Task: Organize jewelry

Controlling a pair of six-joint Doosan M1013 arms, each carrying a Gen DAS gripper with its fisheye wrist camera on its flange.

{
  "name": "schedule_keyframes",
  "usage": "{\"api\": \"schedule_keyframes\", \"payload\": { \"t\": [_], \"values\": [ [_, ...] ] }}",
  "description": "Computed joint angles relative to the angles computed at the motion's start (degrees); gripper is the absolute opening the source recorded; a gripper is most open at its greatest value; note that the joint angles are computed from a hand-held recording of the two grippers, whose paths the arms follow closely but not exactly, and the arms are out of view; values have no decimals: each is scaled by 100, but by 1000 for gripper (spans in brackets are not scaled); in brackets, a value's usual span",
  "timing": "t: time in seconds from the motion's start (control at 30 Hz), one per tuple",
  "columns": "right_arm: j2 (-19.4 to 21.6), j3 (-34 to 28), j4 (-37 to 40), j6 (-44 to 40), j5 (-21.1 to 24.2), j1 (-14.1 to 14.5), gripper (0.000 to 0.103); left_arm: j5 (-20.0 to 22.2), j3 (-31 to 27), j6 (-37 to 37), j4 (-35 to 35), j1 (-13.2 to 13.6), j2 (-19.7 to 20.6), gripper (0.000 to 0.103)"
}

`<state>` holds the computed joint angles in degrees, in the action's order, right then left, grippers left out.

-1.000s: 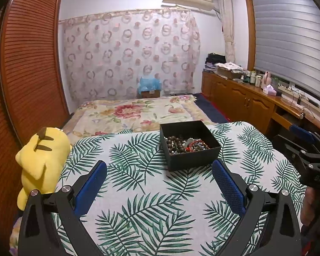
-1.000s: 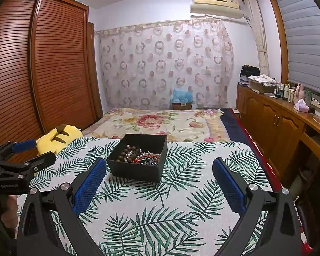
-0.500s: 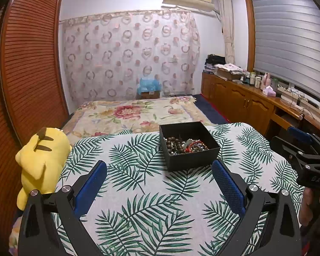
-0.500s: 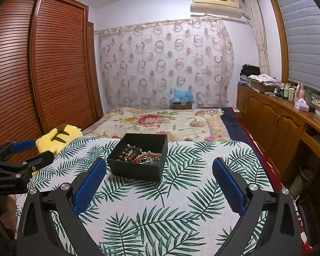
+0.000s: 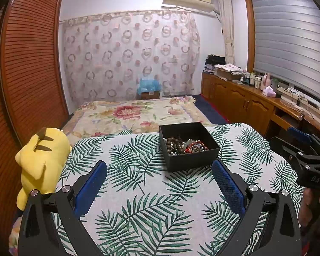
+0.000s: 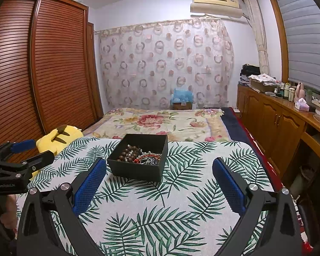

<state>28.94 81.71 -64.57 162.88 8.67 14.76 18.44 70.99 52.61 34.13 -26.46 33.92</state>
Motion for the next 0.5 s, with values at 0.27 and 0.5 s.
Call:
{"api": "schedule_keyframes", "payload": {
  "t": [0.27, 0.5],
  "values": [
    [-2, 13, -117, 117, 10, 10, 100, 4, -3, 7, -5, -6, -1, 95],
    [-3, 6, -73, 80, 10, 6, 100, -12, 6, 16, -17, -3, -3, 95]
  ]
}}
